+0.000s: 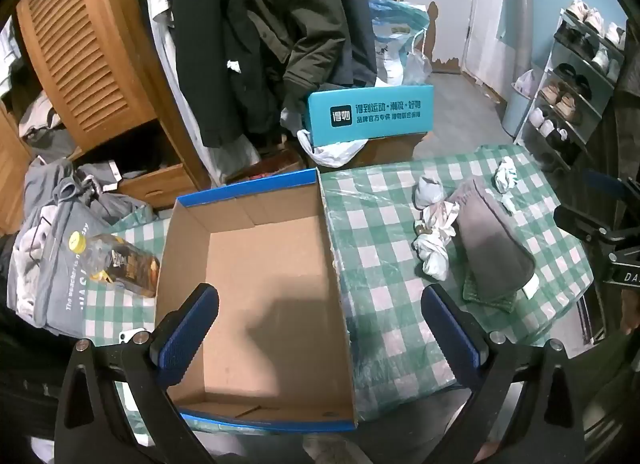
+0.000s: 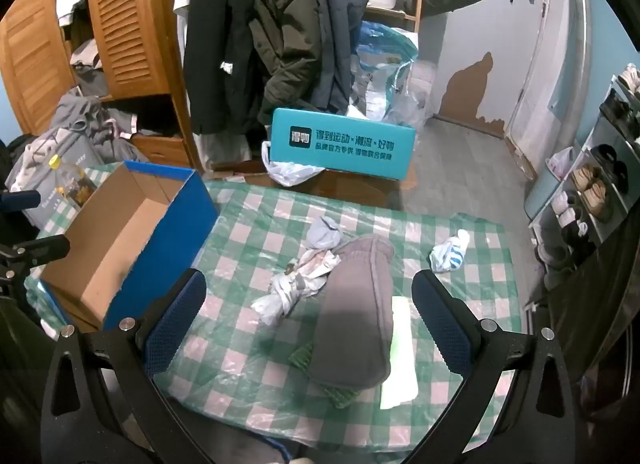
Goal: Organize soft objects
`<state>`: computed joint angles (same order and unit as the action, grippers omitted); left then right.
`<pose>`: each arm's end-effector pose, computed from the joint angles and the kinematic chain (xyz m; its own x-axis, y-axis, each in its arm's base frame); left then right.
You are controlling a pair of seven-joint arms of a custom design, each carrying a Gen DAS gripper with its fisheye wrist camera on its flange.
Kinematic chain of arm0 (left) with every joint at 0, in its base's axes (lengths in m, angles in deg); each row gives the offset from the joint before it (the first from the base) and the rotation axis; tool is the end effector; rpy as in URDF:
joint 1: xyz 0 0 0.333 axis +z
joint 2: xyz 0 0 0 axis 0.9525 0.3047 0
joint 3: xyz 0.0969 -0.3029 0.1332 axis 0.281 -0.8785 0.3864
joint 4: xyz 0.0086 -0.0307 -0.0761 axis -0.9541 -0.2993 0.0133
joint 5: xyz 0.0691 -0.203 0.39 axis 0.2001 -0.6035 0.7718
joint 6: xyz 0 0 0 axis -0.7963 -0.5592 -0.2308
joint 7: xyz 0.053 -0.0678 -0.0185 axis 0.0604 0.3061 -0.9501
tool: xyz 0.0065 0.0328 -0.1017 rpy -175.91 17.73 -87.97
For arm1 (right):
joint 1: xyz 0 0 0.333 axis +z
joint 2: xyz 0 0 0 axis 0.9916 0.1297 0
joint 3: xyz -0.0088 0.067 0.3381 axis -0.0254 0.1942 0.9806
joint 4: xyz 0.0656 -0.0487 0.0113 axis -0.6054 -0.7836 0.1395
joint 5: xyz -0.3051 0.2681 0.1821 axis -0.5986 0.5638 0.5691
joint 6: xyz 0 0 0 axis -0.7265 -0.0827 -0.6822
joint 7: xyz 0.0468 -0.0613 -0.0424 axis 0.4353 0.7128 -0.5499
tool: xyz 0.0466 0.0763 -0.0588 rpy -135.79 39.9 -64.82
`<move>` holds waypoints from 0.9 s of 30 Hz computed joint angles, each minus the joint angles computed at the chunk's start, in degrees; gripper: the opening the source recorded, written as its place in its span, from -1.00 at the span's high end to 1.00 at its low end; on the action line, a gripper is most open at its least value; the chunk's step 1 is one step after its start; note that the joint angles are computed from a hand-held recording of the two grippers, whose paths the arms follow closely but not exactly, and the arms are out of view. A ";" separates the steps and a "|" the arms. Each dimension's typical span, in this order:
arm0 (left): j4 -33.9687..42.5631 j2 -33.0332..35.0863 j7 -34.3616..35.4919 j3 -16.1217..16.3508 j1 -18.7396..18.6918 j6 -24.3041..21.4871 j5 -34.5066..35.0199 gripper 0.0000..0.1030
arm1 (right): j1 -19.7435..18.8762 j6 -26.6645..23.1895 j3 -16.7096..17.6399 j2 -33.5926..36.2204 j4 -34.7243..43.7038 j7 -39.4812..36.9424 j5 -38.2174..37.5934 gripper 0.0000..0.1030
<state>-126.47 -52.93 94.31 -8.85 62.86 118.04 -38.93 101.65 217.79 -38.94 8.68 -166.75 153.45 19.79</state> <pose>0.6934 -0.2264 0.5050 -0.7176 -0.6936 -0.0628 -0.5553 0.6243 -0.5494 0.5560 0.2613 0.4869 -0.3914 -0.9201 -0.0132 -0.6879 0.3021 -0.6599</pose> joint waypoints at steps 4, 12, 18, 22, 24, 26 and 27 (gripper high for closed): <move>-0.08 0.06 -0.07 0.04 -0.07 0.56 0.11 -0.98 | 0.00 0.21 -0.07 0.04 0.02 -0.54 0.63 -0.96; -0.04 -0.19 0.19 -0.03 0.07 0.34 -0.38 -0.98 | 0.07 -0.17 -0.01 0.09 0.10 -0.27 0.47 -0.96; -0.02 -0.16 0.14 0.09 0.01 0.97 -0.05 -0.98 | 0.03 0.12 -0.06 0.00 -0.15 -0.38 0.51 -0.96; 0.64 0.16 0.03 0.14 -0.06 0.86 0.32 -0.98 | 0.02 0.09 -0.05 -0.03 -0.22 -0.30 0.51 -0.96; 0.90 0.27 0.04 0.14 -0.04 0.64 0.37 -0.98 | 0.01 0.11 -0.06 -0.06 -0.27 -0.37 0.58 -0.96; 0.48 0.08 0.00 0.14 -0.08 1.08 0.44 -0.98 | 0.01 0.07 -0.05 -0.09 -0.31 -0.36 0.59 -0.96; 0.37 0.02 0.04 0.12 -0.07 1.14 0.38 -0.98 | 0.00 0.12 -0.05 -0.11 -0.34 -0.36 0.60 -0.96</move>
